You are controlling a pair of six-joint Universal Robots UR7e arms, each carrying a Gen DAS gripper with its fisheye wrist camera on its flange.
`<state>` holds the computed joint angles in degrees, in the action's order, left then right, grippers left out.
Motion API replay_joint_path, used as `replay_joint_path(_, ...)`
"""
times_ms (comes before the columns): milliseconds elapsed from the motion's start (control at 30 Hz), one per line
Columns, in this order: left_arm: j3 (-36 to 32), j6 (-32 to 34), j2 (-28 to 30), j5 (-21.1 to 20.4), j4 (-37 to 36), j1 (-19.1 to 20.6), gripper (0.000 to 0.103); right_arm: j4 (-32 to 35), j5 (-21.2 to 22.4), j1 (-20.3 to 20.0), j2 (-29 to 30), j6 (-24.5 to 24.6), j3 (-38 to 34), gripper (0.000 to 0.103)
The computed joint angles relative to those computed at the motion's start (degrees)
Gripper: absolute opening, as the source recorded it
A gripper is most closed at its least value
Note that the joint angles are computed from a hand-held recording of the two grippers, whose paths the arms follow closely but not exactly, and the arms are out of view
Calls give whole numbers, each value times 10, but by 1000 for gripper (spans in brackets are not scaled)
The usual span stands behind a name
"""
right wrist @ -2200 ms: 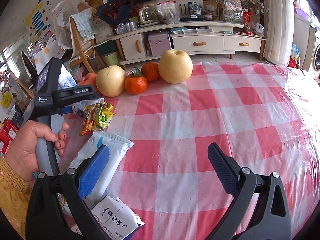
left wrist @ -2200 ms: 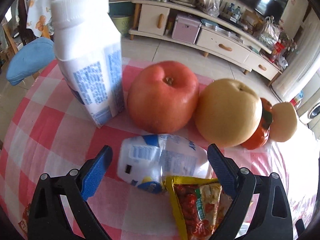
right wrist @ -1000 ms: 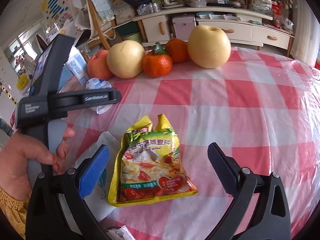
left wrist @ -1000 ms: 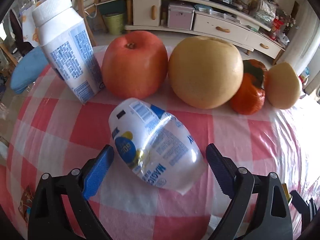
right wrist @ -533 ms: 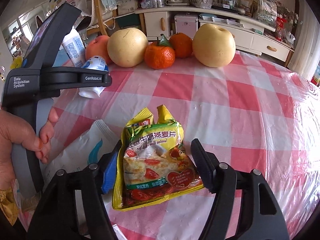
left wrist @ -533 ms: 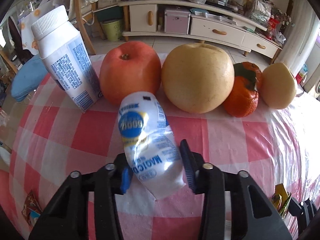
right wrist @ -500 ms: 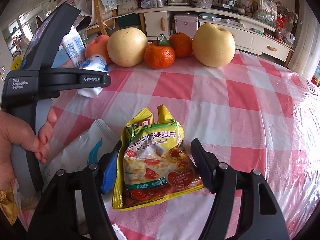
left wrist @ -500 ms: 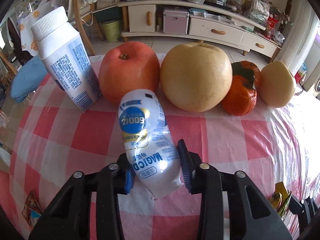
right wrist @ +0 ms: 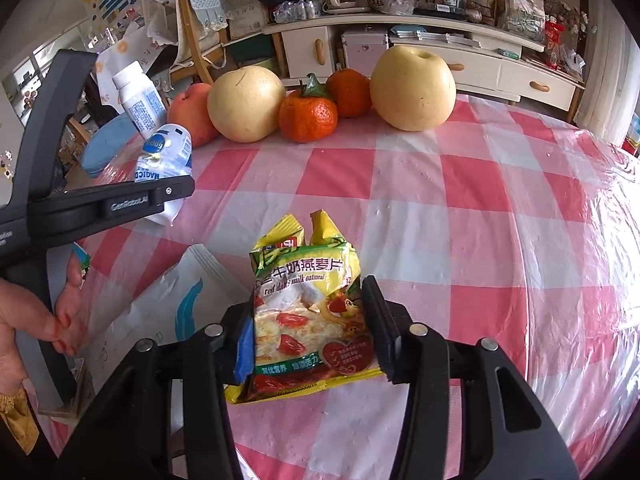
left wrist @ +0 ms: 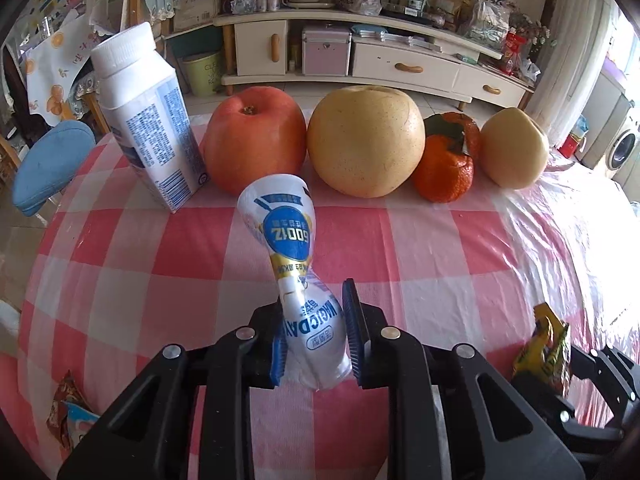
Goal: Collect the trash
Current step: 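Lift the yogurt bottle with the left gripper while the right holds the yellow bag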
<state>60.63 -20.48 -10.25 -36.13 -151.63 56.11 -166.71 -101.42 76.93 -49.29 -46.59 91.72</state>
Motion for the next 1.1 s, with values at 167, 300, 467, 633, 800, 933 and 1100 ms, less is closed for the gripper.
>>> replay_joint_path(167,60,9,-27,-5,-47,-11,26,-7,19,-2,-11,0,10,45)
replay_joint_path(300,107,21,-49,-8,-86,-23,26,-21,28,0,-20,-5,21,44)
replay_joint_path(467,161,34,-75,-16,-139,-44,26,-34,47,2,-32,-9,37,43)
replay_joint_path(633,208,43,-99,-24,-185,-62,26,-65,55,9,-45,-30,63,42)
replay_joint_path(800,265,45,-122,-15,-232,-79,26,-105,62,18,-58,-60,95,42)
replay_joint_path(933,306,36,-138,-7,-263,-86,26,-130,66,26,-66,-76,114,42)
replay_joint_path(1100,351,27,-155,12,-291,-92,26,-161,66,34,-74,-100,141,42)
